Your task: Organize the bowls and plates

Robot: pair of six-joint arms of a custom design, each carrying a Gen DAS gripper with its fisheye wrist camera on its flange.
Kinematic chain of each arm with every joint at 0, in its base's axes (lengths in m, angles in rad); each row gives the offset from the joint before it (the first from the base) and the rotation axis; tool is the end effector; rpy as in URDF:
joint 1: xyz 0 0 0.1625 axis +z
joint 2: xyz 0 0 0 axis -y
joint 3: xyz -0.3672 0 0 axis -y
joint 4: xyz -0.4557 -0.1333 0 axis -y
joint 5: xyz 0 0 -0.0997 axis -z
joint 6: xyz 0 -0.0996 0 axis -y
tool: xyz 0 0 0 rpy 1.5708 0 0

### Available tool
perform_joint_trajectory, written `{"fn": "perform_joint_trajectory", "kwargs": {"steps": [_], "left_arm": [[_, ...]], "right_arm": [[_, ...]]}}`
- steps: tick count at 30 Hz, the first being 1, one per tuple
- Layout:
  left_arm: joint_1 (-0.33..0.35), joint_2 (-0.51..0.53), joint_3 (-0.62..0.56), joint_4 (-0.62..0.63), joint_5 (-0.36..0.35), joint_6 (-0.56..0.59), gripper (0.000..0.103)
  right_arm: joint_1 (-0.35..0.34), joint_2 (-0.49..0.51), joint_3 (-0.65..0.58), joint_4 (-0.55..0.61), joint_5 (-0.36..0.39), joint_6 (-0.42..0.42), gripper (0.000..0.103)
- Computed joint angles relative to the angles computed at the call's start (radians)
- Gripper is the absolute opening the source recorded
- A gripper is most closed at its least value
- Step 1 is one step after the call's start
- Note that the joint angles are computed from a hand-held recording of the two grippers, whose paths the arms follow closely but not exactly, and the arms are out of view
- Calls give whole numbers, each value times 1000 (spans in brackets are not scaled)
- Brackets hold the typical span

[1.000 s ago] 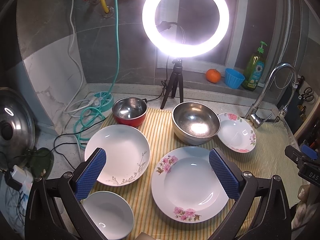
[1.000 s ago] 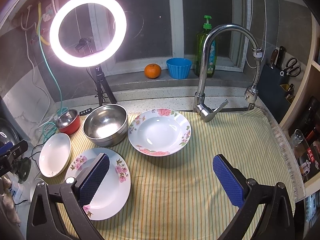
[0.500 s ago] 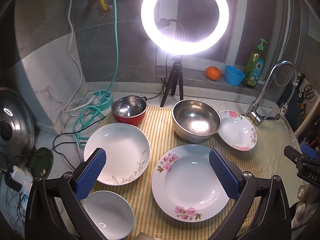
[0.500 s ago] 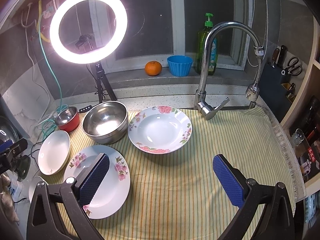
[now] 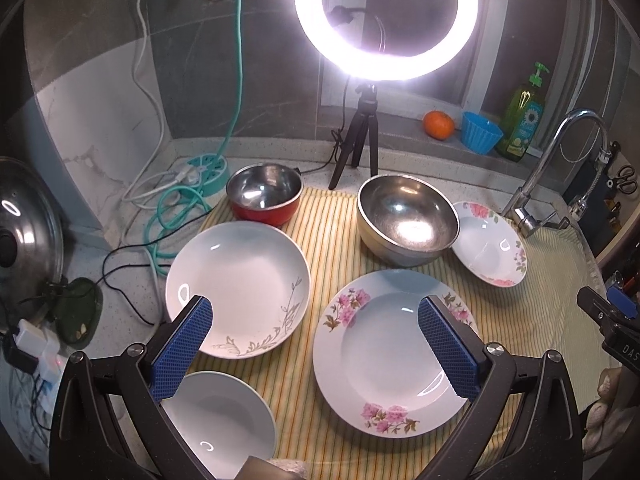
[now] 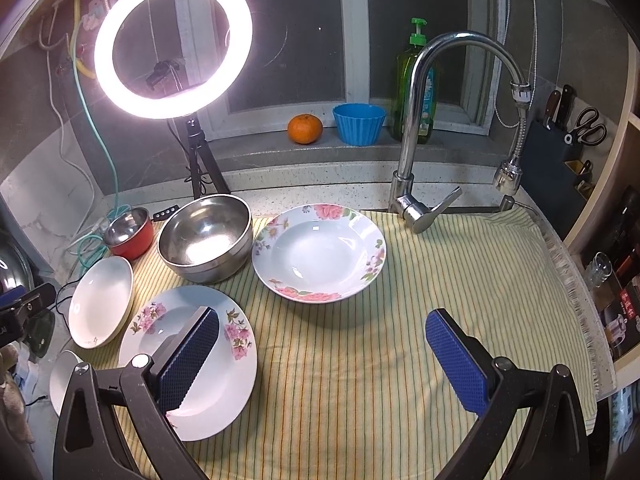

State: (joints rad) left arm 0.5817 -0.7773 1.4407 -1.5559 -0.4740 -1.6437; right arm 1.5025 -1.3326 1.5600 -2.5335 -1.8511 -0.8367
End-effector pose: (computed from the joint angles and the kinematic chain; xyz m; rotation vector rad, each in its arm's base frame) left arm -0.4378 -0.5535 0.0415 -0.2392 2.0703 -1.0236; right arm 0.0599 -0.6744 0.4125 0.8067 -2.3559 0.7080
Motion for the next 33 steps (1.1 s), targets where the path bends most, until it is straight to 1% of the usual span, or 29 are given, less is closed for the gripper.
{"fn": "perform_joint_trajectory", "kwargs": {"steps": [2,4,7,10,11,12,13,17,19,22,25,26,27,28,29,30,31,33], "left_arm": [[6,-8,17,-33,-16,18,102],[10,-19,42,-100,-31,69,102],[14,-22,54,-131,-48,96,101],[20,-29,73,-196,-70,142,100],[22,-31,81,-219,-76,158,98],[23,-32,84,-230,-82,168,92],[26,-29,83,-235,-90,175,88],[40,-28,103,-332,-137,245,85],[49,-28,111,-365,-160,262,78],[61,-31,123,-406,-191,275,72],[72,-41,148,-476,-222,296,69],[75,-41,150,-484,-230,300,67],[77,-41,151,-488,-236,302,63],[80,-41,152,-493,-243,306,59],[82,-41,153,-497,-249,309,58],[85,-41,155,-506,-257,313,57],[90,-43,160,-524,-266,322,56],[97,-43,166,-550,-280,335,55]], "right_arm": [[-5,2,0,2,6,5,102],[-12,5,-6,28,23,14,102],[-17,11,-13,64,36,19,102],[-19,17,-18,93,40,21,102],[-20,20,-20,104,41,24,102],[-21,22,-23,114,42,27,102],[-22,25,-25,123,40,32,102],[-25,41,-44,169,27,48,102],[-29,45,-55,203,33,57,102],[-34,55,-72,250,41,72,100],[-36,67,-82,277,35,76,88],[-38,73,-90,299,33,82,80],[-40,78,-97,318,33,88,74],[-42,87,-110,350,34,100,71],[-45,94,-121,376,36,111,64],[-48,101,-130,396,38,121,59],[-50,107,-139,418,39,132,58],[-55,122,-157,458,46,153,49]]}}
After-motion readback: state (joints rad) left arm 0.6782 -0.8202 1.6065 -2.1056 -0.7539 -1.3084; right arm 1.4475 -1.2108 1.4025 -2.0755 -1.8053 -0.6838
